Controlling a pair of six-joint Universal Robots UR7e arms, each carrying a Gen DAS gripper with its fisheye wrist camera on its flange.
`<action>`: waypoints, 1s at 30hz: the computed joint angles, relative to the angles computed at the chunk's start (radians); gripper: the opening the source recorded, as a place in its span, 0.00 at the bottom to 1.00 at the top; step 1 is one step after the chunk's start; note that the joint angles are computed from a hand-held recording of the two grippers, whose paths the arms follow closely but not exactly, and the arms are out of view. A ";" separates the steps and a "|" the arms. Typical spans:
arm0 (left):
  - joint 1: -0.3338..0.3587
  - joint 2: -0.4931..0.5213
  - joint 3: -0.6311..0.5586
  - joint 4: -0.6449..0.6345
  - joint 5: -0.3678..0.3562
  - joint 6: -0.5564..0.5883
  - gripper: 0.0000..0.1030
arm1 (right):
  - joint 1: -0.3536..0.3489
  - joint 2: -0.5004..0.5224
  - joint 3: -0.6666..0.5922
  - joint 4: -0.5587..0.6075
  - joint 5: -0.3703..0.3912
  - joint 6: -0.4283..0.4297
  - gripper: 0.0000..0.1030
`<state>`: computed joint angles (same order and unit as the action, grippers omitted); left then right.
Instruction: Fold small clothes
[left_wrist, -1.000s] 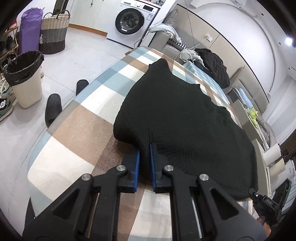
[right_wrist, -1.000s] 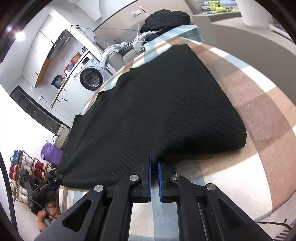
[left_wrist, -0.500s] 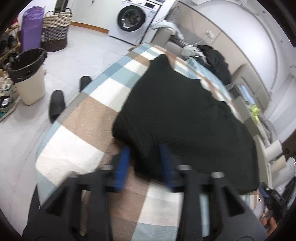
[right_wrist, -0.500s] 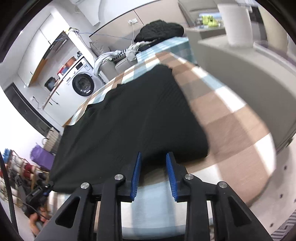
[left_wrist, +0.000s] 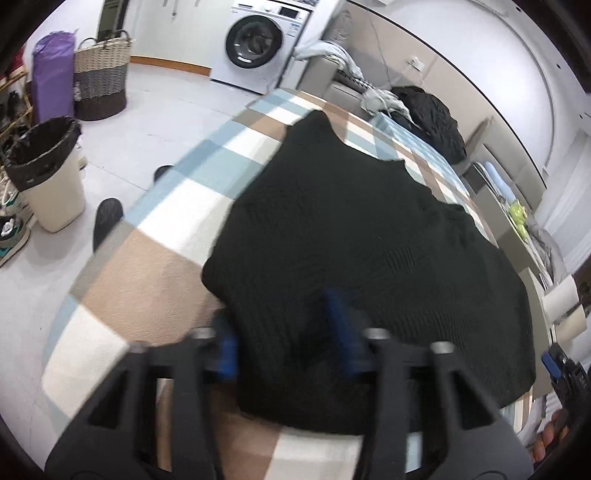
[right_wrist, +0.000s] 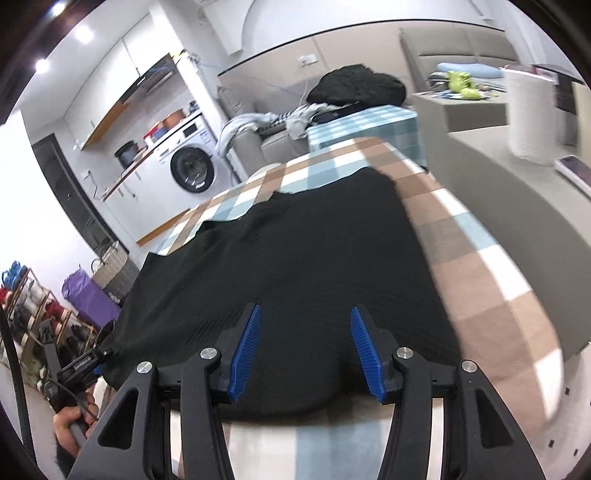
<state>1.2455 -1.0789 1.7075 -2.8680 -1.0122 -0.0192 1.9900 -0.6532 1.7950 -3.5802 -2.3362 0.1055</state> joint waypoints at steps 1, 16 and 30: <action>-0.004 0.007 0.000 -0.017 0.011 0.019 0.15 | -0.004 0.007 -0.016 0.024 0.012 -0.001 0.50; -0.050 -0.051 0.053 -0.109 0.031 0.163 0.09 | -0.041 0.033 -0.074 0.168 0.088 0.052 0.50; -0.224 0.082 0.013 -0.046 -0.309 0.432 0.06 | -0.041 -0.011 0.009 0.094 0.055 0.099 0.53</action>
